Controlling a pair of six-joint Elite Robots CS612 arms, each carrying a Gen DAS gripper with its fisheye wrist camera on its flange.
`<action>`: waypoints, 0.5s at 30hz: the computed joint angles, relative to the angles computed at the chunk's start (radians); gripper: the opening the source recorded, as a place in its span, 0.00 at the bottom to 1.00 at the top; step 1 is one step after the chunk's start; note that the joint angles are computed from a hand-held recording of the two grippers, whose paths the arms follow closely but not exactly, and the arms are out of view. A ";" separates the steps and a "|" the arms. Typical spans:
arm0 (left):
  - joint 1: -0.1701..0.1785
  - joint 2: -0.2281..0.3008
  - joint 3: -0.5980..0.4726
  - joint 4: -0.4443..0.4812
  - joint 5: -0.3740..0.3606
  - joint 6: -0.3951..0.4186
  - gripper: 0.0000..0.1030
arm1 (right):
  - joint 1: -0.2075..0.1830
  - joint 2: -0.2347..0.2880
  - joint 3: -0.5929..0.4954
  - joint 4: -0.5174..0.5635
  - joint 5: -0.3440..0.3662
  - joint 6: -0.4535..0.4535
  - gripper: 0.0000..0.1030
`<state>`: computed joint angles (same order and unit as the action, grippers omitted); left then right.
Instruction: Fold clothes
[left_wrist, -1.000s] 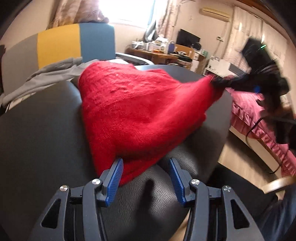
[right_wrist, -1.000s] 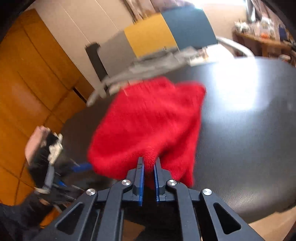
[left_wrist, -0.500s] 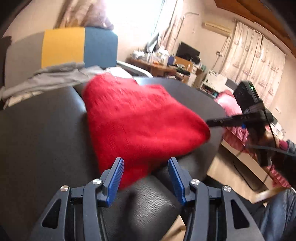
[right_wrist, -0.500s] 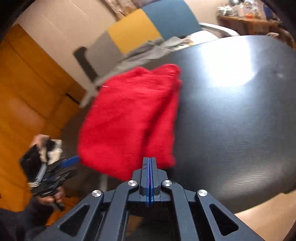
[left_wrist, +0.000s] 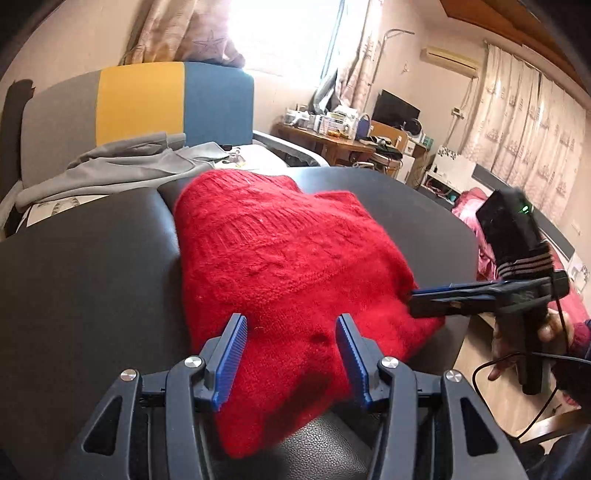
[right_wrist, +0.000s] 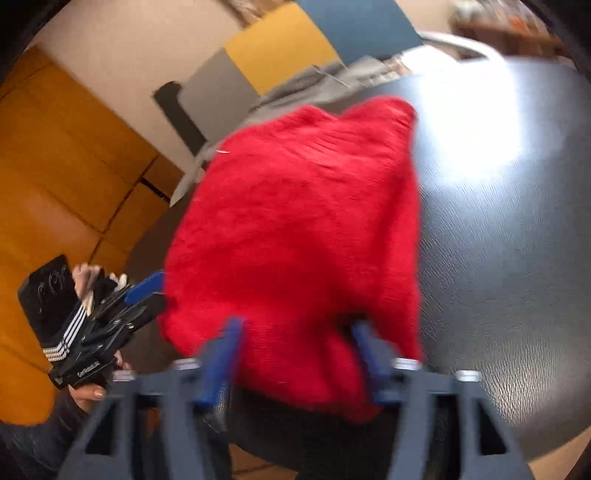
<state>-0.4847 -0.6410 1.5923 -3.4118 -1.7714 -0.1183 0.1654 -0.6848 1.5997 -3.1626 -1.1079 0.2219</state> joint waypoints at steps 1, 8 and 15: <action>0.000 0.001 0.000 0.000 -0.002 -0.004 0.50 | 0.009 -0.003 0.000 0.012 -0.025 -0.024 1.00; 0.004 0.002 0.000 0.006 -0.008 -0.044 0.50 | 0.013 -0.016 0.008 0.039 -0.028 -0.032 0.97; 0.000 -0.006 0.019 -0.007 0.004 -0.082 0.50 | -0.012 -0.029 0.041 0.004 0.049 0.014 0.95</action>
<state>-0.4844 -0.6467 1.6108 -3.4183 -1.7678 -0.2002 0.1535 -0.7143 1.6403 -3.1584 -1.0591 0.2361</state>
